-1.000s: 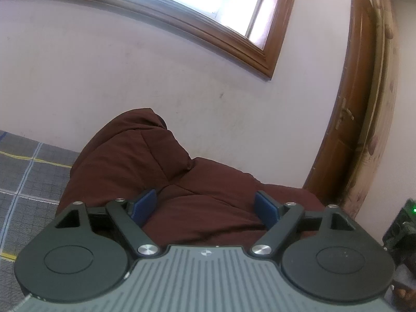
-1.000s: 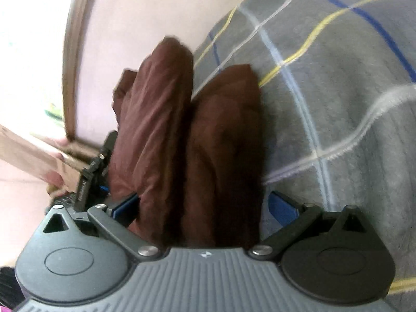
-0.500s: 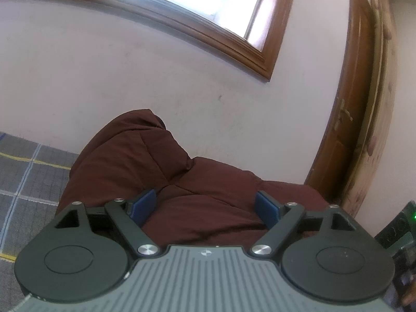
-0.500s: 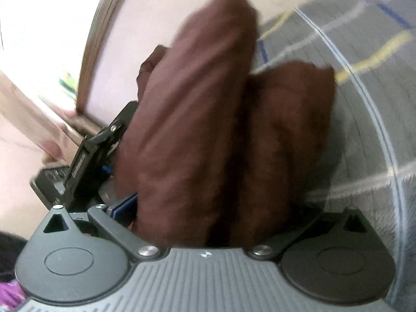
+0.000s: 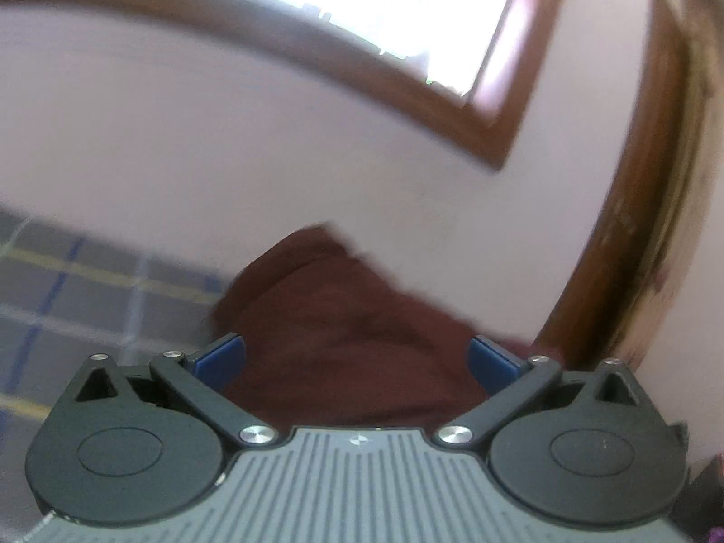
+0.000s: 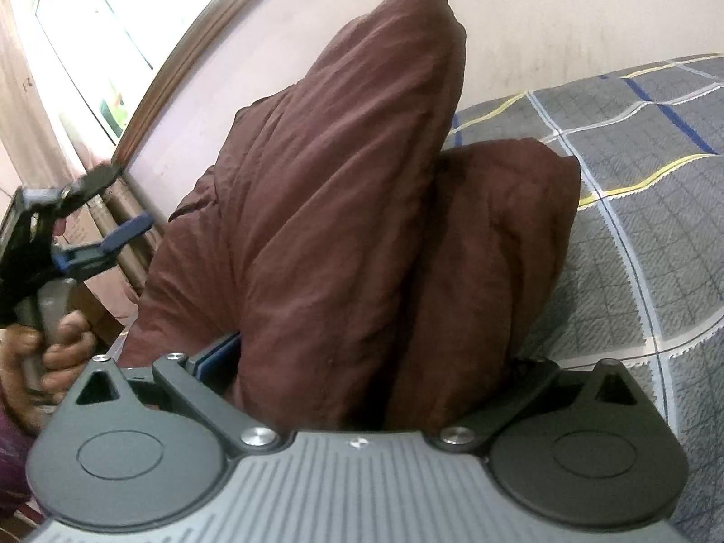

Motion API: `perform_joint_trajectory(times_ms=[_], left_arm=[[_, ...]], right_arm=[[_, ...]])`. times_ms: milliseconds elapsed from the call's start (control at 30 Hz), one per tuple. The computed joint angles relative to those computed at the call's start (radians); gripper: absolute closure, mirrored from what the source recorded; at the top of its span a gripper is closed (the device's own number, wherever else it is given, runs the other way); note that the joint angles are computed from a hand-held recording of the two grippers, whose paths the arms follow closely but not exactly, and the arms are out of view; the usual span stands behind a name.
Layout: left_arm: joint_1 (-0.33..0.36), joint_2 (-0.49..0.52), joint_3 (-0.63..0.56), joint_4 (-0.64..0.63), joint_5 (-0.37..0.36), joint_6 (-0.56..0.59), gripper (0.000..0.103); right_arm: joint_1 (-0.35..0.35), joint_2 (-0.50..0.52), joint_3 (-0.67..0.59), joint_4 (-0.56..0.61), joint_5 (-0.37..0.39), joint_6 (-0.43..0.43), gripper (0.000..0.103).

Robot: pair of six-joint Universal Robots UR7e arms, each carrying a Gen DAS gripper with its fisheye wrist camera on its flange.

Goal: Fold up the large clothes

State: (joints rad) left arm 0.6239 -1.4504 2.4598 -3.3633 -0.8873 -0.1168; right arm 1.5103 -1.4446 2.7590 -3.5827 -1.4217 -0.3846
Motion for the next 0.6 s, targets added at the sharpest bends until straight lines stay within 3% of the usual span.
perform_joint_trajectory(times_ms=[67, 133, 267, 367, 600], left_arm=[[0.042, -0.109, 0.006, 0.159, -0.055, -0.071, 0.0], [0.119, -0.188, -0.008, 0.309, -0.176, -0.14, 0.0], [0.267, -0.203, -0.064, 0.498, -0.371, -0.176, 0.0], [0.368, -0.152, -0.093, 0.51, -0.559, -0.142, 0.0], [0.48, 0.02, -0.177, 0.446, -0.79, -0.023, 0.0]], right_arm=[[-0.003, 0.038, 0.004, -0.049, 0.002, -0.002, 0.0], [-0.02, 0.028, 0.011, -0.046, 0.018, -0.009, 0.0], [0.009, 0.086, 0.008, -0.111, -0.001, 0.016, 0.0], [0.002, 0.075, 0.013, -0.103, 0.005, 0.013, 0.0], [-0.005, 0.065, 0.013, -0.089, 0.016, 0.016, 0.0]])
